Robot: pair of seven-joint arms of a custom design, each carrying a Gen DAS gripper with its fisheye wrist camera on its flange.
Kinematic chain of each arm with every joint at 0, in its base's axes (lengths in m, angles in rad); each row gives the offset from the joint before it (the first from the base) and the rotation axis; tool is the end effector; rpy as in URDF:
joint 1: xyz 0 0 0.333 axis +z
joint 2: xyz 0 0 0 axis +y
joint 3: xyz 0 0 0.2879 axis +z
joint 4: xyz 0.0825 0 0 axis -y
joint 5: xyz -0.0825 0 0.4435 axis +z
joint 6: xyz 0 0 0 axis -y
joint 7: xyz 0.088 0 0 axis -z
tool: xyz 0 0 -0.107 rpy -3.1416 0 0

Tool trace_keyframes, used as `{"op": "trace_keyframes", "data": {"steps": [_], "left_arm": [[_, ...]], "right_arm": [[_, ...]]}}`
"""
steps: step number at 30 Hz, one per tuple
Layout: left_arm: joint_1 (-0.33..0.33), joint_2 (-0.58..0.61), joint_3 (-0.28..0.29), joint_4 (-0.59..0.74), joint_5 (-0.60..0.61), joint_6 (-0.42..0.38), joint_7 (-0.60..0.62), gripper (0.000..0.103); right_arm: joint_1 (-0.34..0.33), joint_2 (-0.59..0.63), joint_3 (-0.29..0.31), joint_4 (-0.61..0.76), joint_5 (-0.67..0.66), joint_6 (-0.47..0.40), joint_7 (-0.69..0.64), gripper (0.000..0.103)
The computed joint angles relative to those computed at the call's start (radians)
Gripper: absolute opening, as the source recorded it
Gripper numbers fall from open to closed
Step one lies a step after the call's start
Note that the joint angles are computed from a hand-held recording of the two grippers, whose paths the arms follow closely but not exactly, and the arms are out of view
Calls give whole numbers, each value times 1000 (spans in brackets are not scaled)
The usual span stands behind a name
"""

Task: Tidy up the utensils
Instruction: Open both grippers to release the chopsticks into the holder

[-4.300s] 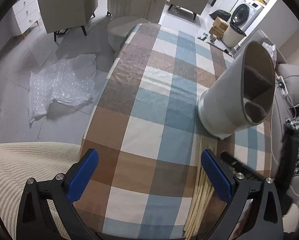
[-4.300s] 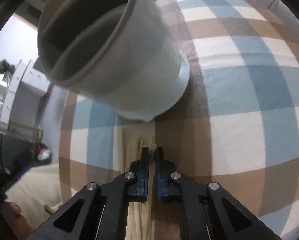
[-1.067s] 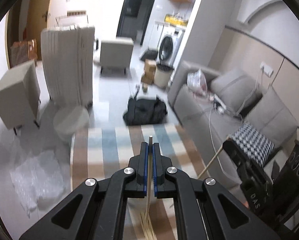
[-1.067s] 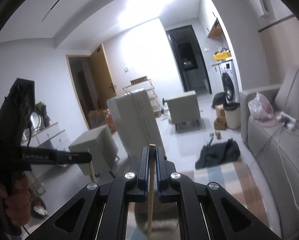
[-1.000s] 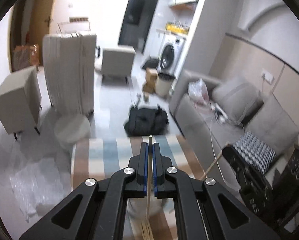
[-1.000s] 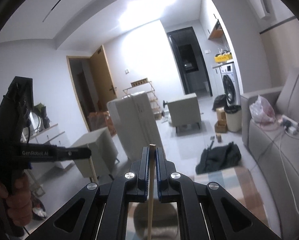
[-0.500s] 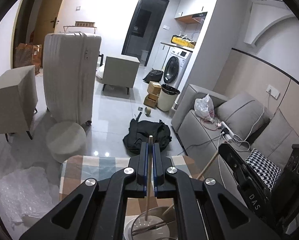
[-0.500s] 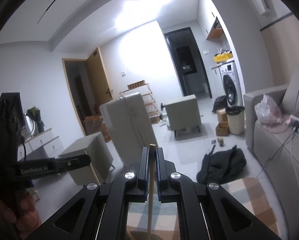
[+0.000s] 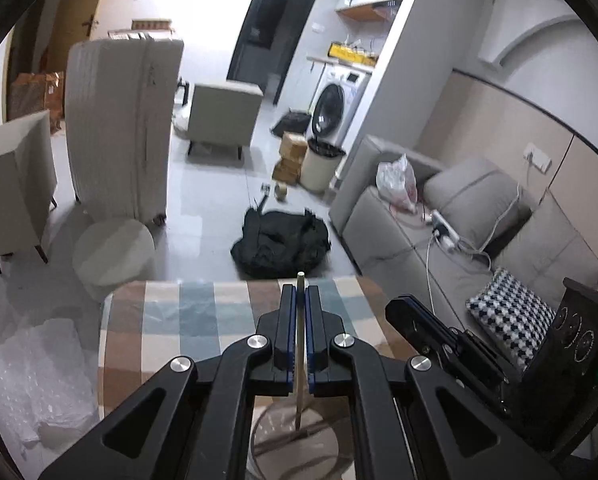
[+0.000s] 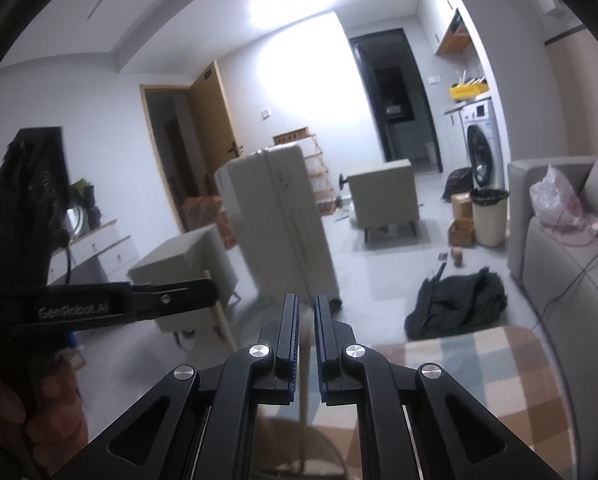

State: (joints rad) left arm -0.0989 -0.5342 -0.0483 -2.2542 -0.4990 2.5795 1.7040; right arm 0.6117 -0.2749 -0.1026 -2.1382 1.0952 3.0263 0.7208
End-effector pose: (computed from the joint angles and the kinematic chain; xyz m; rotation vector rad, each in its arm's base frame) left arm 0.5087 -0.0710 0.6330 -1.8349 1.8005 -1.2248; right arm 0.5340 0.2162 0.5802 -1.5708 1.1308 -0.4234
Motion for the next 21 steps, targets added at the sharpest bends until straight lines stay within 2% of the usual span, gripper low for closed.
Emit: {"op": "trace_keyframes", "data": {"steps": [3, 5, 6, 7, 8, 11, 14, 16, 20, 21], "left_arm": [[2, -6, 6, 11, 7, -65, 3, 0], [3, -13, 6, 10, 1, -90, -11, 0], [10, -19, 1, 14, 12, -113, -24, 1], [22, -29, -7, 16, 32, -137, -43, 5], [33, -42, -14, 14, 50, -157, -60, 13], [55, -88, -33, -11, 87, -163, -117, 33], [63, -142, -36, -41, 103, -167, -168, 42], [75, -184, -47, -65, 131, -174, -202, 50], [81, -245, -62, -105, 173, -177, -247, 55], [86, -277, -71, -122, 188, -181, -263, 56]], "right_arm": [[-36, -32, 21, -35, -73, -24, 79, 14], [-53, -68, 23, -70, -137, -40, 150, 31], [-56, -89, 21, -90, -161, -42, 178, 33], [-71, -117, 29, -117, -199, -42, 219, 33], [-91, -148, 41, -146, -241, -45, 265, 33], [-129, -223, 57, -206, -328, -64, 380, 39], [-151, -308, 68, -275, -385, -54, 456, 50], [-169, -350, 80, -307, -427, -62, 502, 52], [-199, -429, 105, -354, -505, -96, 593, 57], [-200, -454, 107, -370, -519, -94, 611, 62]]}}
